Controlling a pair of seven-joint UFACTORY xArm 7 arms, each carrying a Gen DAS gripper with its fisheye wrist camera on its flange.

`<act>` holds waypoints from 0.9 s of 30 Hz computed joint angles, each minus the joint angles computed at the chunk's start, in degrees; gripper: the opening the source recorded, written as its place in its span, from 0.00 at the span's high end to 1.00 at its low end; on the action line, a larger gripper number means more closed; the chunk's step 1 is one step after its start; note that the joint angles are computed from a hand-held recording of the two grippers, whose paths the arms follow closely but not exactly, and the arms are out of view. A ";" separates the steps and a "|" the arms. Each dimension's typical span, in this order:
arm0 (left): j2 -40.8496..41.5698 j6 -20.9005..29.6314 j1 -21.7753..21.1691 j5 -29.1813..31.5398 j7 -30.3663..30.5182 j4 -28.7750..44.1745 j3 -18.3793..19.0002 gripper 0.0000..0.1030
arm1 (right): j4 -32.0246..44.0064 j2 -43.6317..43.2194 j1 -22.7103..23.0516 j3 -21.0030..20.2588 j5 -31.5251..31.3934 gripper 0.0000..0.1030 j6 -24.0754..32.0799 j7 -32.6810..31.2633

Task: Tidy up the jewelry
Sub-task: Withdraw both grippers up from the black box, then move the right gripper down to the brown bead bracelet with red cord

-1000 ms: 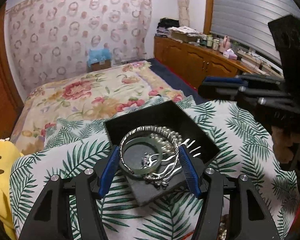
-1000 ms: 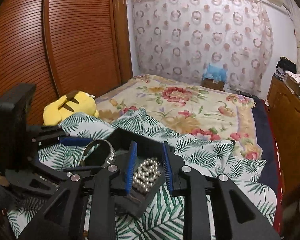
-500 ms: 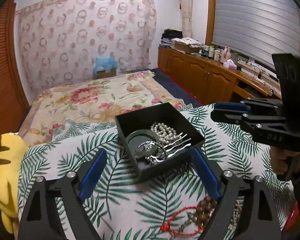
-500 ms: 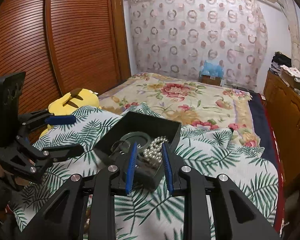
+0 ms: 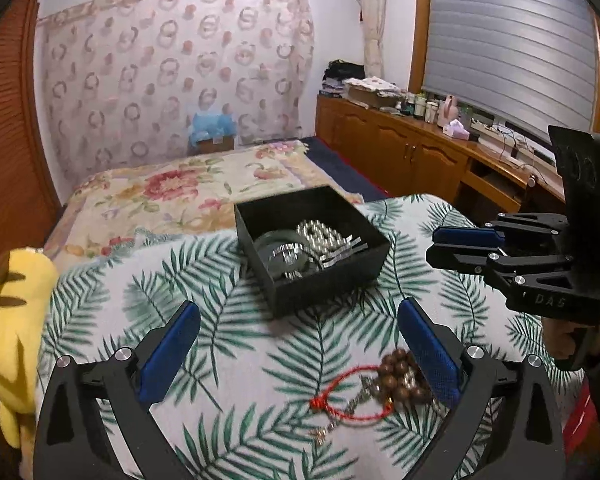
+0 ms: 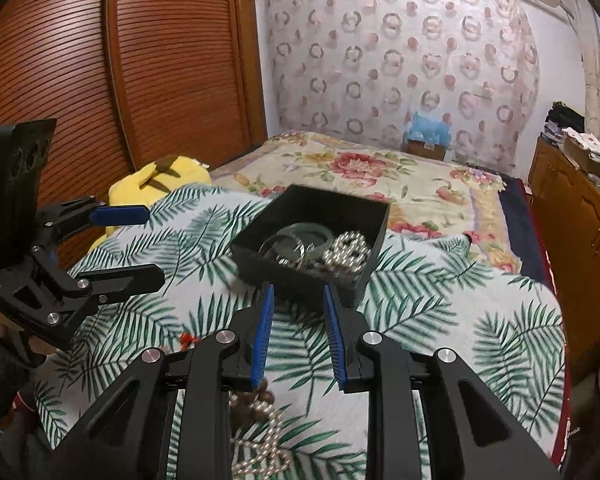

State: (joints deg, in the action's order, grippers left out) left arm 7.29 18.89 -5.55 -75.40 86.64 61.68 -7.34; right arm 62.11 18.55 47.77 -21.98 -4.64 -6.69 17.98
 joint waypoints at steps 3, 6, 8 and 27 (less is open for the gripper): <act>-0.74 -0.28 -0.07 -1.19 1.19 -1.88 -0.08 0.08 | -0.60 0.03 0.95 -0.19 0.05 0.73 0.25 0.11; -1.61 -0.04 -0.29 -2.09 1.73 -3.86 0.20 0.08 | -1.48 -0.43 1.90 -0.52 -0.30 0.73 0.34 0.51; -2.39 -0.13 -0.57 -2.67 2.52 -5.28 0.42 0.08 | -2.04 -0.76 2.78 -1.00 -0.64 0.73 0.42 0.74; -4.55 0.83 -0.28 -4.34 5.15 -11.12 3.54 0.07 | -2.37 1.58 5.80 -0.02 -9.05 0.62 4.24 6.97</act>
